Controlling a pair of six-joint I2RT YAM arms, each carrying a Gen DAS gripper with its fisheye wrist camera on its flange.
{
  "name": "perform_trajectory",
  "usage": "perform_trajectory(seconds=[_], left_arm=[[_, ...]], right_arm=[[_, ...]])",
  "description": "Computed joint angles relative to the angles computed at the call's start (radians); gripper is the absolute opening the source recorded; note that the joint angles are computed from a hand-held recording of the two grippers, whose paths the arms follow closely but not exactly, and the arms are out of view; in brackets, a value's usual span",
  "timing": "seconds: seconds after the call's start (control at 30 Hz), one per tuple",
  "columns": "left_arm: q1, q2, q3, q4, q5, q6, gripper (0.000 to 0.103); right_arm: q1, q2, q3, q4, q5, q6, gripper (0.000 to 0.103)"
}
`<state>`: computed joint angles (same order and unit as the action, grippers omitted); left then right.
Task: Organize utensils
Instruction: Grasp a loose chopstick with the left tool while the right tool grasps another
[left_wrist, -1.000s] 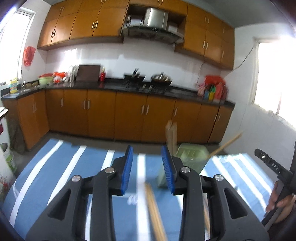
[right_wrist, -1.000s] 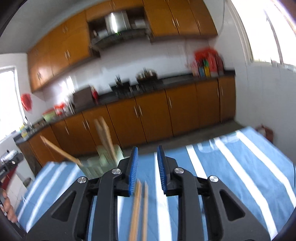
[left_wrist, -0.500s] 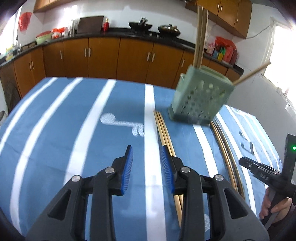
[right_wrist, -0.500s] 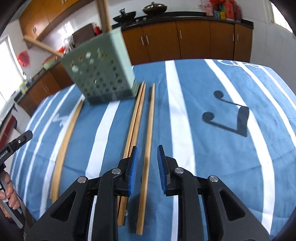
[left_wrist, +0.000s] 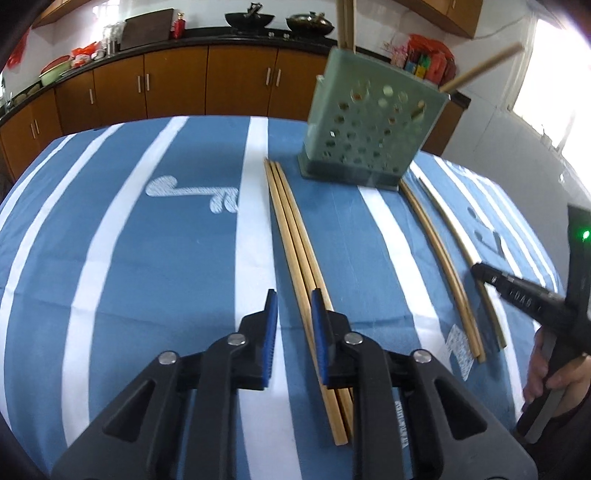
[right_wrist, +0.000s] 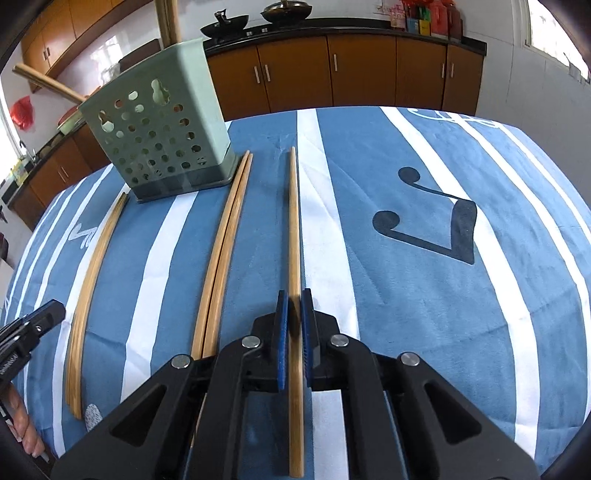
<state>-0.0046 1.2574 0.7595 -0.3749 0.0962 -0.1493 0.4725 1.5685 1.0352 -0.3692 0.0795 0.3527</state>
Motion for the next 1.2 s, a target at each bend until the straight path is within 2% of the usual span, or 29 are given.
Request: perform_trajectory(seconds=[0.4, 0.5, 0.87, 1.07, 1.2], left_arm=[[-0.064, 0.07, 0.016, 0.025, -0.101, -0.006, 0.016], [-0.064, 0.082, 0.026, 0.026, -0.128, -0.011, 0.009], [0.112, 0.122, 0.064, 0.028, -0.087, 0.029, 0.008], [0.145, 0.147, 0.078, 0.051, -0.042, 0.043, 0.009], [0.142, 0.148, 0.073, 0.065, -0.045, 0.045, 0.01]], right_arm=[[0.005, -0.005, -0.008, 0.007, -0.004, -0.021, 0.008], [0.008, -0.013, -0.018, 0.012, -0.009, -0.024, 0.008], [0.004, 0.041, 0.024, 0.026, 0.022, -0.053, 0.008], [-0.022, 0.08, 0.057, 0.038, 0.034, -0.062, 0.008], [-0.025, 0.076, 0.037, 0.065, 0.035, -0.07, 0.008]])
